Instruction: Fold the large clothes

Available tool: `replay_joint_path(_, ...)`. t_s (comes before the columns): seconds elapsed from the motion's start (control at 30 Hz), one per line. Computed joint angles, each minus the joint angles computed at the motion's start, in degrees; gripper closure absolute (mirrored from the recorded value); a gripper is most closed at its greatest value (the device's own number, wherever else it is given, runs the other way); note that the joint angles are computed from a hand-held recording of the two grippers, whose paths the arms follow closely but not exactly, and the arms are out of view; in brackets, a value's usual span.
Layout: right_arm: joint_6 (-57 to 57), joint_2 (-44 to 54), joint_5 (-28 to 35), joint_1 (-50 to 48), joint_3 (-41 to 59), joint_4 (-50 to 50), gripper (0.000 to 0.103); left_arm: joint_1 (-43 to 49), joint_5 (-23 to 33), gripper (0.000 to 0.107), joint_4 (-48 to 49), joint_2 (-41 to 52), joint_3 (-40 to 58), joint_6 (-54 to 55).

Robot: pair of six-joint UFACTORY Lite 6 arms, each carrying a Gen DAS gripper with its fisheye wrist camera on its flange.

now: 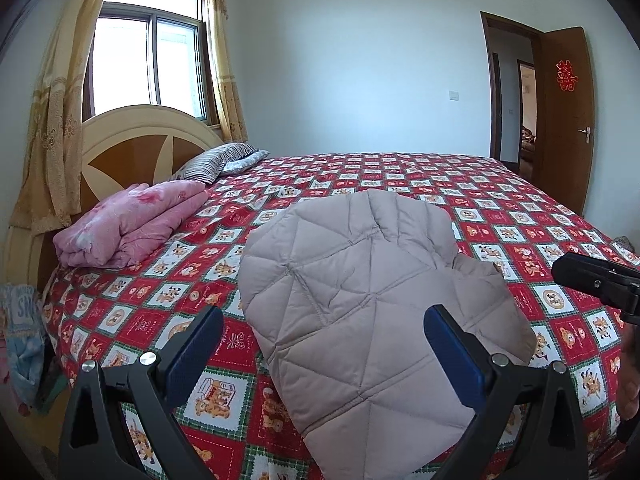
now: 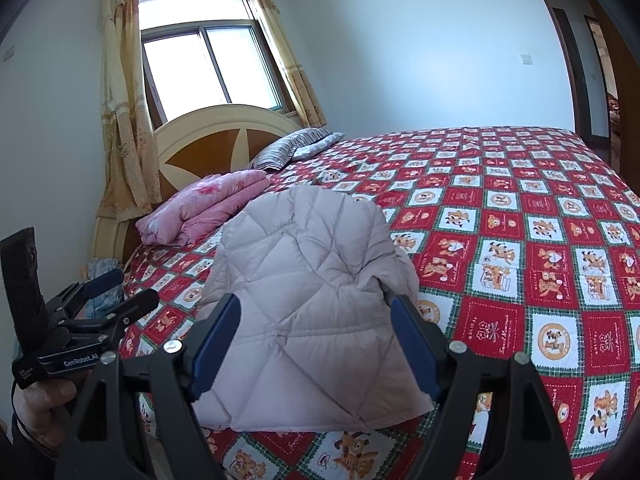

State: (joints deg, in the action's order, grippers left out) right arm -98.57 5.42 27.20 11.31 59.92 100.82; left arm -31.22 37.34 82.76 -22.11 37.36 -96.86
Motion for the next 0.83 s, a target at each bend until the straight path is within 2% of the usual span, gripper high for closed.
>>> replay_joint_path(0.1, 0.08, -0.53, -0.09, 0.17, -0.1, -0.27, 0.023, -1.36, 2.03, 0.006, 1.05, -0.41, -0.3, -1.26)
replay_joint_path(0.43, -0.12, -0.58, -0.02, 0.52, -0.22, -0.39, 0.023, -0.2, 1.11, 0.006, 0.57, 0.76, 0.18, -3.09)
replay_joint_path(0.53, -0.29, -0.58, -0.07, 0.51, -0.24, -0.27, 0.023, -1.69, 3.5, 0.005, 2.87, 0.3, -1.09, -5.52)
replay_joint_path(0.83, -1.21, -1.0, 0.2, -0.05, -1.48, 0.72, 0.023, -2.52, 4.15, 0.005, 4.91, 0.79, -1.48, -6.62)
